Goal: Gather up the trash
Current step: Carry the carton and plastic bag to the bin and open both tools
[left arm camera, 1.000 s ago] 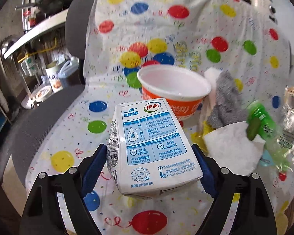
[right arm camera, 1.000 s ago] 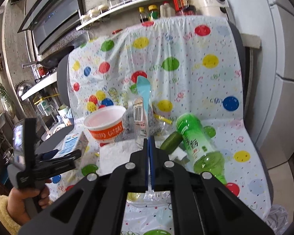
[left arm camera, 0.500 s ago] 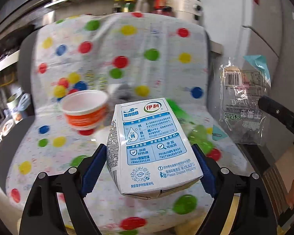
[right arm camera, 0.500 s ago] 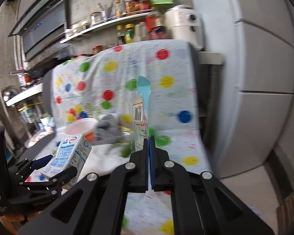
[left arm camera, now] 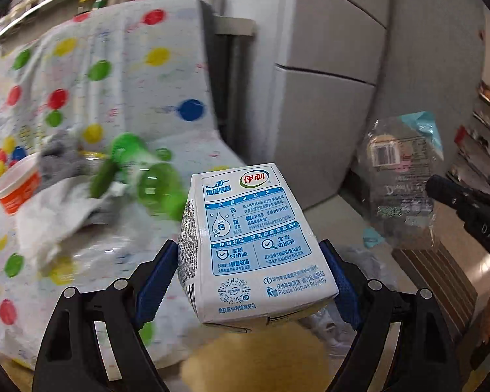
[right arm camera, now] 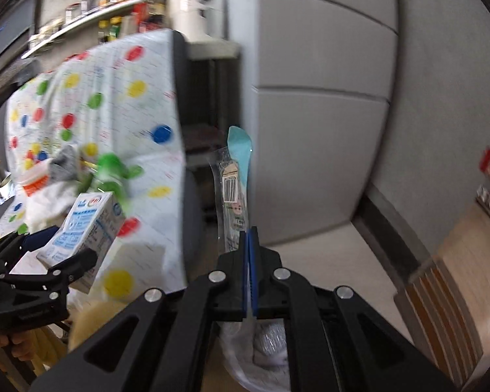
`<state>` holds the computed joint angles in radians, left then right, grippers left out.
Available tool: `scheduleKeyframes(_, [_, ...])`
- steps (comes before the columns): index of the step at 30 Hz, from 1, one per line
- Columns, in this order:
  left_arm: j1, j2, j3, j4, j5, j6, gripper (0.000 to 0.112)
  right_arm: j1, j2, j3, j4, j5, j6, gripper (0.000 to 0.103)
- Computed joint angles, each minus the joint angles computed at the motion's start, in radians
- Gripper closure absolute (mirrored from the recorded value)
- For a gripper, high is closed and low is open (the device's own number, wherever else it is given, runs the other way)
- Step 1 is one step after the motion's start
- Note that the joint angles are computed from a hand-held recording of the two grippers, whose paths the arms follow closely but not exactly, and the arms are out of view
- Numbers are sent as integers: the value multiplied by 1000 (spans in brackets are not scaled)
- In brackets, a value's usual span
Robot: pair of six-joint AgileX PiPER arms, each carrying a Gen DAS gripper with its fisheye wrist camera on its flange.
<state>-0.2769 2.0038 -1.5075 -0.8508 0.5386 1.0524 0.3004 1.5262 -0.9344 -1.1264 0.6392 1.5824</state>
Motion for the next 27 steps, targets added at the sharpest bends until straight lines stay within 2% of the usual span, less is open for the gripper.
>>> scheduleKeyframes(3, [-77, 34, -2, 4, 15, -24, 27, -44, -28, 107, -28, -18, 76, 101])
scheduleKeyframes(6, [-137, 73, -7, 3, 24, -11, 27, -121, -43, 192, -12, -91, 100, 101])
scheduleKeyframes(8, [-177, 123, -47, 23, 55, -17, 27, -169, -29, 235, 7, -139, 98, 101])
scheduleKeyframes(10, [-200, 165, -93, 54, 90, -45, 27, -216, -8, 266, 7, -188, 103, 101])
scheduleKeyframes(17, [-263, 264, -230, 212, 87, -217, 26, -373, 90, 304, -105, -348, 205, 100])
scheduleKeyframes(18, [-263, 267, -238, 216, 88, -229, 26, -383, 96, 305, -112, -357, 214, 98])
scheduleKeyframes(20, [-253, 263, -238, 177, 97, -209, 26, -396, 101, 299, -89, -368, 193, 87])
scheduleKeyframes(21, [-246, 253, -227, 168, 95, -201, 26, -388, 99, 297, -89, -357, 199, 74])
scheduleKeyframes(22, [-237, 252, -232, 163, 97, -197, 26, -382, 97, 294, -80, -350, 188, 68])
scheduleKeyframes(27, [-162, 198, -187, 71, 76, -132, 26, -336, 45, 265, 23, -284, 81, 68])
